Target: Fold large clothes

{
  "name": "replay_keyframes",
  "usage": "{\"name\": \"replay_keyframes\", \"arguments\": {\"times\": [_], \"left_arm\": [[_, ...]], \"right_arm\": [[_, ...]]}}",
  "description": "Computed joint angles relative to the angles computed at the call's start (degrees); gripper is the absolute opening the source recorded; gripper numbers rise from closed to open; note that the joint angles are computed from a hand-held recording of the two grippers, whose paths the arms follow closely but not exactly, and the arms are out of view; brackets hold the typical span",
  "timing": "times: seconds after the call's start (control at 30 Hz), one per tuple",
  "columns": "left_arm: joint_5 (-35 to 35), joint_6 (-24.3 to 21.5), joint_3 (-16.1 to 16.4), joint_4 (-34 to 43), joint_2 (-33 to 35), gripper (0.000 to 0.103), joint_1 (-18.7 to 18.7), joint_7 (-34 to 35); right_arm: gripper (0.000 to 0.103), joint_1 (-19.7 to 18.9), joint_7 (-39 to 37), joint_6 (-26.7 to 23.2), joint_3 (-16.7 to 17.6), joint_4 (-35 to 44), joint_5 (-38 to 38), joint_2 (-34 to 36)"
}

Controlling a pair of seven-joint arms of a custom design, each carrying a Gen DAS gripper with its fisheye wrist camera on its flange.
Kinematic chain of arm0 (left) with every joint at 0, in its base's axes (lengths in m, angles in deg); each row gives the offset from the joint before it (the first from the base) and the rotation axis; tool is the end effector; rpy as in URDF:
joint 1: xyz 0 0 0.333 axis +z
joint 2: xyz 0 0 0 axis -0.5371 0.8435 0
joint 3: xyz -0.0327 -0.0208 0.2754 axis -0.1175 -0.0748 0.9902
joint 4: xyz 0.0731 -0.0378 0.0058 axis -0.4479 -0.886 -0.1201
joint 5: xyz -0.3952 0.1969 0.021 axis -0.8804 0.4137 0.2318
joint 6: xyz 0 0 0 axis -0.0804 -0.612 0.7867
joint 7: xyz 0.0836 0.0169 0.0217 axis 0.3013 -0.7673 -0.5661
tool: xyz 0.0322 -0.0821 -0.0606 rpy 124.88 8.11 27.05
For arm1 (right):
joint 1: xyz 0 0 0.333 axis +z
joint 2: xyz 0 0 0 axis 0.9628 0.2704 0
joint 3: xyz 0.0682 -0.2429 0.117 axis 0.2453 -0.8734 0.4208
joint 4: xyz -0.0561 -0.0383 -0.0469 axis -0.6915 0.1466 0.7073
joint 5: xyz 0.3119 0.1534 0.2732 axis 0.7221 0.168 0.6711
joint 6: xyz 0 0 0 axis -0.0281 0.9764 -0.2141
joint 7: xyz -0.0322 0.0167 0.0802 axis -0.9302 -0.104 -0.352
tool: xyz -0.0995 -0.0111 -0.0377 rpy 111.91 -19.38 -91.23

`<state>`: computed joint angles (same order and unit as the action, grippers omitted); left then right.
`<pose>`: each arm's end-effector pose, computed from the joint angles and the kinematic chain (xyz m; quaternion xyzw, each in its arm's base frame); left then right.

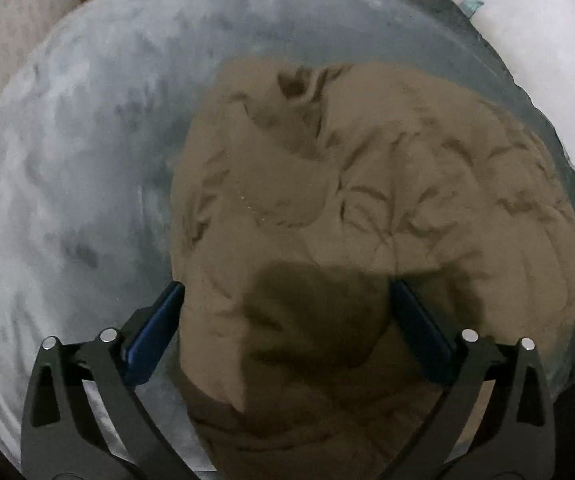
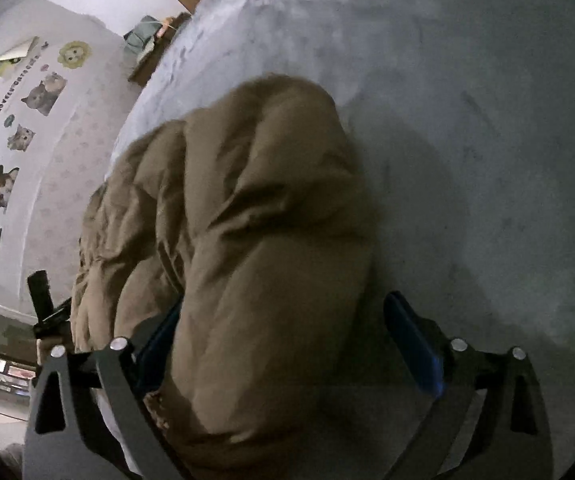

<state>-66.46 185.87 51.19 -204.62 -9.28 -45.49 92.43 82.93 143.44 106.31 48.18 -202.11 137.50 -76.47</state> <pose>0.5131 -0.2024 0.4568 -0.7271 0.6473 -0.2174 0.0712 0.5507 0.0749 0.4012 -0.6986 0.6230 0.1260 0.3286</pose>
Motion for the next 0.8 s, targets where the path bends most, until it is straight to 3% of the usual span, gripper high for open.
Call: {"name": "replay_keyframes", "arguments": {"times": [0.07, 0.13, 0.17, 0.2, 0.23, 0.3, 0.4, 0.53, 0.6, 0.67, 0.73, 0.77, 0.8], "left_arm": [[-2.6, 0.7, 1.0, -0.1, 0.5, 0.1, -0.4, 1.3], [-3.4, 2.3, 0.6, -1.5, 0.3, 0.1, -0.5, 1.0], [-2.5, 3.3, -0.2, -2.6, -0.2, 0.094, -0.4, -0.2], [-2.9, 4.2, -0.3, -4.9, -2.1, 0.079, -1.0, -0.3], [-3.4, 5.1, -0.2, -5.5, -2.9, 0.071, -1.6, -0.4], [-2.4, 7.2, -0.4, -7.0, -4.4, 0.038, -1.5, -1.3], [2.5, 11.0, -2.0, -7.8, -5.9, 0.013, -0.7, -3.9], [14.5, 16.4, -6.4, -6.8, -8.4, 0.011, 3.0, -11.4], [20.2, 19.3, -8.7, -5.3, -9.2, 0.011, 5.3, -16.1], [23.7, 20.1, -9.1, -5.4, -11.4, 0.011, 6.1, -18.8], [22.7, 17.6, -7.0, -2.4, -8.9, 0.013, 3.9, -18.1], [21.4, 14.1, -5.8, -0.9, -7.2, 0.015, 2.7, -17.1], [21.7, 11.0, -6.2, -1.1, -6.8, 0.021, 3.0, -18.3]], "right_arm": [[0.092, 0.4, 0.0, -0.5, 0.3, -0.1, -0.1, -0.1], [0.061, 1.0, 0.2, -0.7, 1.0, 1.4, -0.7, 1.0], [0.054, 1.3, 0.6, 0.6, 1.8, 1.3, -2.4, 0.6], [0.045, 1.7, 1.1, 1.8, 2.4, 1.1, -3.7, 0.2], [0.035, 2.0, 1.7, 3.0, 2.8, 0.8, -5.1, -0.6], [0.026, 2.7, 2.5, 5.6, 3.0, 0.1, -6.0, -2.1], [0.02, 3.8, 2.0, 11.8, 3.1, -2.9, -6.6, -6.8], [0.016, 6.3, -2.0, 22.1, 2.8, -6.4, -5.9, -13.2], [0.014, 8.4, -6.2, 30.1, 2.8, -8.4, -6.6, -16.2], [0.014, 10.8, -9.7, 35.6, 1.8, -10.1, -7.1, -18.6], [0.017, 11.5, -8.6, 35.1, 0.6, -9.8, -7.9, -18.4], [0.02, 9.6, -5.4, 32.9, 1.2, -8.9, -10.0, -16.7], [0.032, 8.1, -2.5, 32.5, 2.0, -8.9, -11.6, -15.3]]}}
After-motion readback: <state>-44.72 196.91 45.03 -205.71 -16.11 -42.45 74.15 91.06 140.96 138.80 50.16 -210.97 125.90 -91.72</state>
